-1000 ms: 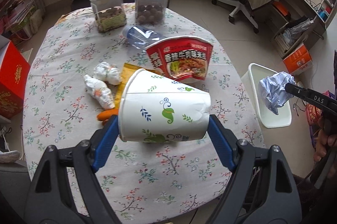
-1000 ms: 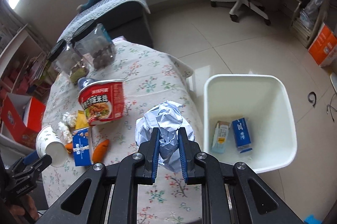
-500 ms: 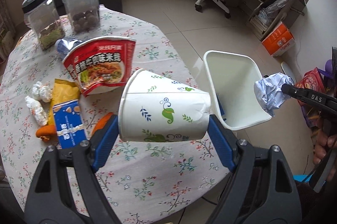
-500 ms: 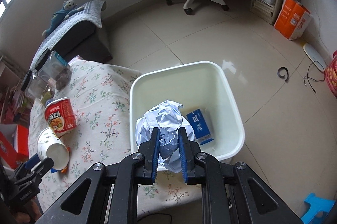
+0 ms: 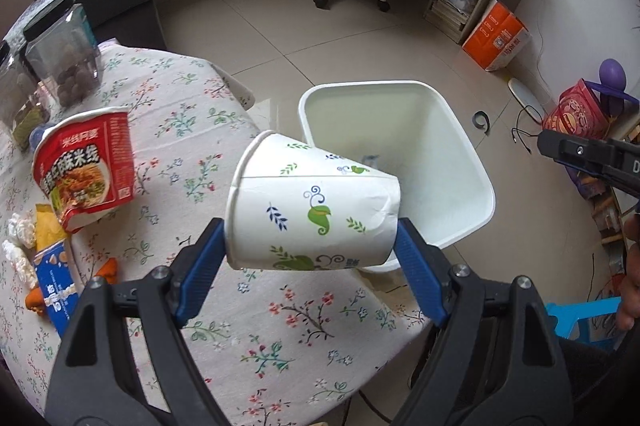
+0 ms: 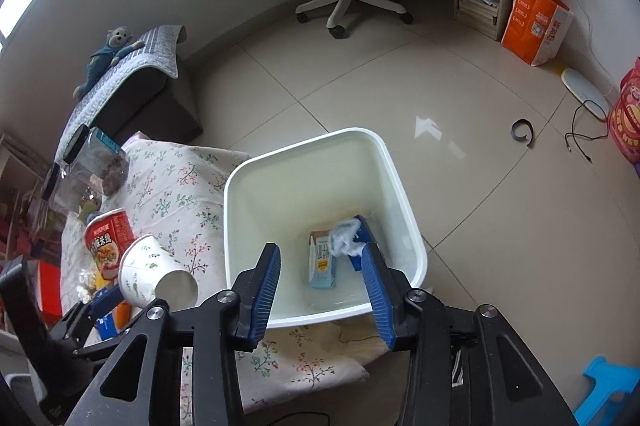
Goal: Collect trash
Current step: 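Drop the foil into the bin with the right gripper while the left drops the cup, then grasp the blue biscuit box with the left gripper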
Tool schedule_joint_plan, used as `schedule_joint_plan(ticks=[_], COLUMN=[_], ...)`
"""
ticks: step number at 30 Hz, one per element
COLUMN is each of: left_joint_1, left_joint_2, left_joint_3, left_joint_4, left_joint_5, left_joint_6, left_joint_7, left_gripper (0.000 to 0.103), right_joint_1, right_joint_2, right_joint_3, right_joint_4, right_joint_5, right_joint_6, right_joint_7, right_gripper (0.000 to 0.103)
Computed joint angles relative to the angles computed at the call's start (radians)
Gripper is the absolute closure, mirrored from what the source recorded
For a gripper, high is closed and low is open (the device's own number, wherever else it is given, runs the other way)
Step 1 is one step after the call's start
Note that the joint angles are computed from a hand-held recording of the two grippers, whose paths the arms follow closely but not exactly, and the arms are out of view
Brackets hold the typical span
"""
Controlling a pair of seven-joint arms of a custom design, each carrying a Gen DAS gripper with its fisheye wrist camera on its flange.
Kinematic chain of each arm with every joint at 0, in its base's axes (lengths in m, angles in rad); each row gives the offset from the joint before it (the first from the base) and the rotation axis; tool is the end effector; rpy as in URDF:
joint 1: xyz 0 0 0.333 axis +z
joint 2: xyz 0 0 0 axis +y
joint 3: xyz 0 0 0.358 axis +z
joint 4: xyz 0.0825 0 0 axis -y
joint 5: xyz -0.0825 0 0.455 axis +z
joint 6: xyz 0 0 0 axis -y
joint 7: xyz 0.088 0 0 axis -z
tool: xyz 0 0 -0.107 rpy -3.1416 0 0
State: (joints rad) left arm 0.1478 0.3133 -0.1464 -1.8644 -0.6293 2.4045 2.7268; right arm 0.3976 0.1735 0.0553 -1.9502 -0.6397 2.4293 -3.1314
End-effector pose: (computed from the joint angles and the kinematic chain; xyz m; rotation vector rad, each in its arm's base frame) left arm 0.7200 0.0040 0.3754 -1.2138 2.6627 -0.8216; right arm 0.6220 0.2988 0.4278 -1.1324 2.4434 -0.5472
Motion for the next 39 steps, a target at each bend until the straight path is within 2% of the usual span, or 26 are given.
schedule_joint_plan(ticks=[8,13,15,20,26,39], left_joint_1=[-0.031,-0.043,-0.05,-0.059,-0.029,0.051], left_joint_2=[-0.006,0.004,0.011,0.007,-0.005,0.005], left_joint_3=[-0.03,-0.04,-0.033,-0.018,-0.017,0.031], left_joint_4=[-0.031,-0.029,-0.018,-0.031,-0.034,0.028], left_joint_5=[-0.012,-0.029,-0.002,0.041,0.026,0.023], left_joint_6=[0.06,0.09,0.065,0.112,0.12,0.064], left_joint_7=[0.072,0.095,0.088,0.043,0.058,0.039], left_gripper=[0.019,0.019,0.012,0.006,0.005,0.002], right_joint_1=[-0.003,-0.019,-0.025,-0.033,-0.033,0.002], right_joint_2=[-0.069,-0.109,-0.118,-0.129,-0.118,-0.016], right_joint_3=[0.011,0.02,0.024,0.033,0.036,0.029], right_joint_4=[-0.062,-0.108,-0.117,-0.126,-0.111,0.016], right_joint_5=[-0.036,-0.039,-0.036,-0.042,-0.045,-0.027], right_joint_6=[-0.052,-0.05,-0.047,-0.045,-0.044,-0.056], right_joint_7=[0.028,0.055,0.062,0.072,0.07,0.002], right_gripper=[0.054,0.052,0.048,0.043,0.039,0.031])
